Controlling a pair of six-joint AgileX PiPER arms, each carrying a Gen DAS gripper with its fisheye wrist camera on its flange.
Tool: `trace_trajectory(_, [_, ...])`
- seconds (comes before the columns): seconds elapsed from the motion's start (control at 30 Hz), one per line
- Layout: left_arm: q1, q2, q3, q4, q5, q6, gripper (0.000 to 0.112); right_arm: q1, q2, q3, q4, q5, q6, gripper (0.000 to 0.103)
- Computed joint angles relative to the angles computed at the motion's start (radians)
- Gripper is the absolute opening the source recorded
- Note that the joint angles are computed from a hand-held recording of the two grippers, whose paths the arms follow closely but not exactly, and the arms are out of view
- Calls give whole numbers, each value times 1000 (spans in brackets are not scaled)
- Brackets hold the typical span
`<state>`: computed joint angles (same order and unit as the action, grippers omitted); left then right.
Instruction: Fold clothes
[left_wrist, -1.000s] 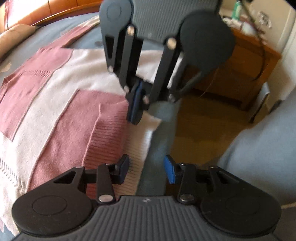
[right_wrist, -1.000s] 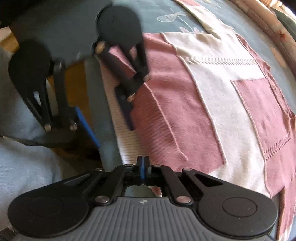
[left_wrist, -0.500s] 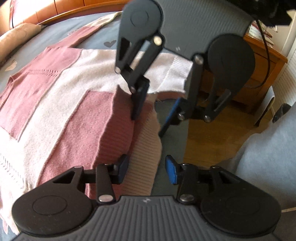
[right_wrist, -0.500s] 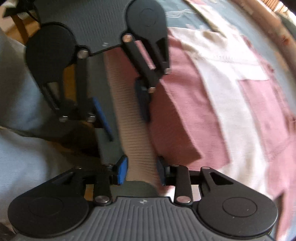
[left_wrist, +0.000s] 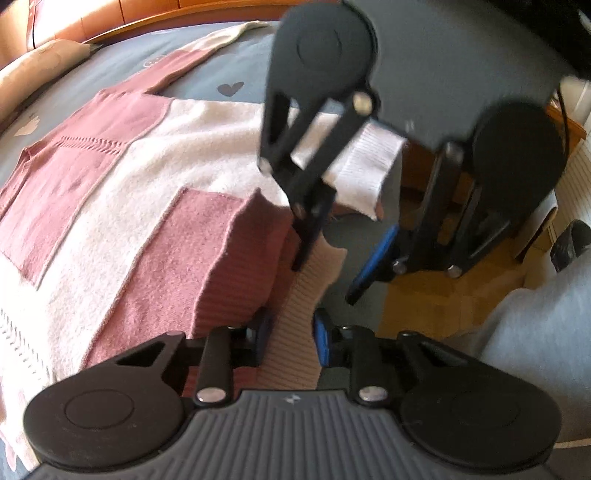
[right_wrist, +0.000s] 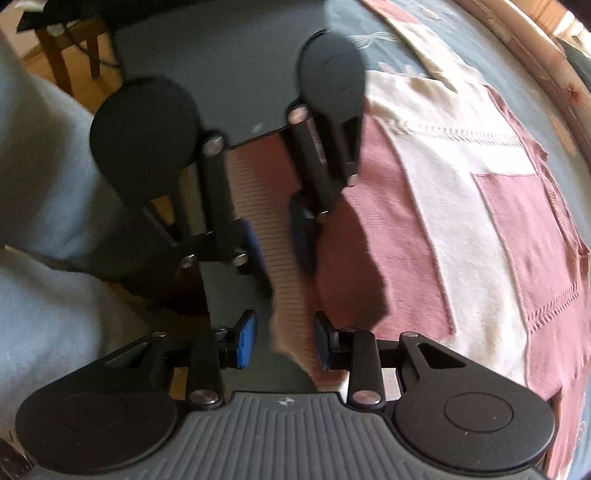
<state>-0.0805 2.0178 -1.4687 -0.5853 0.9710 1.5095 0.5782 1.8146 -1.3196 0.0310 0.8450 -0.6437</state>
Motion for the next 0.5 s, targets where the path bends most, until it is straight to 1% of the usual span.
trace_trajectory(0.03, [6,3,-6,-6,8,-2,24,14,6,4,-20,-7,11,24])
trace_trajectory(0.07, [11,6,-12,-10,16,-5,25,29,11,9,-48,-15,23,3])
trace_trajectory(0.13, [13,7,-17,-1,24,-2,26,56,15,14,-97,-29,44,3])
trace_trajectory(0.2, [12,2,-10,8,26,25,31,62,9,1,-105,-24,79,2])
trace_trajectory(0.33, [0,-39,46,28,-37,57,32,41,-7,-71,-55,56,140,2])
trace_trajectory(0.37, [-3,-49,59,33,-53,65,26,34,-12,-89,-40,75,151,2])
trace_trajectory(0.4, [-6,-57,70,38,-67,68,15,31,-15,-103,-29,92,157,2])
trace_trajectory(0.47, [-5,-50,50,50,-61,5,5,38,-19,-103,-25,95,155,3])
trace_trajectory(0.5, [-4,-40,34,57,-53,-21,3,45,-16,-100,-25,95,152,3])
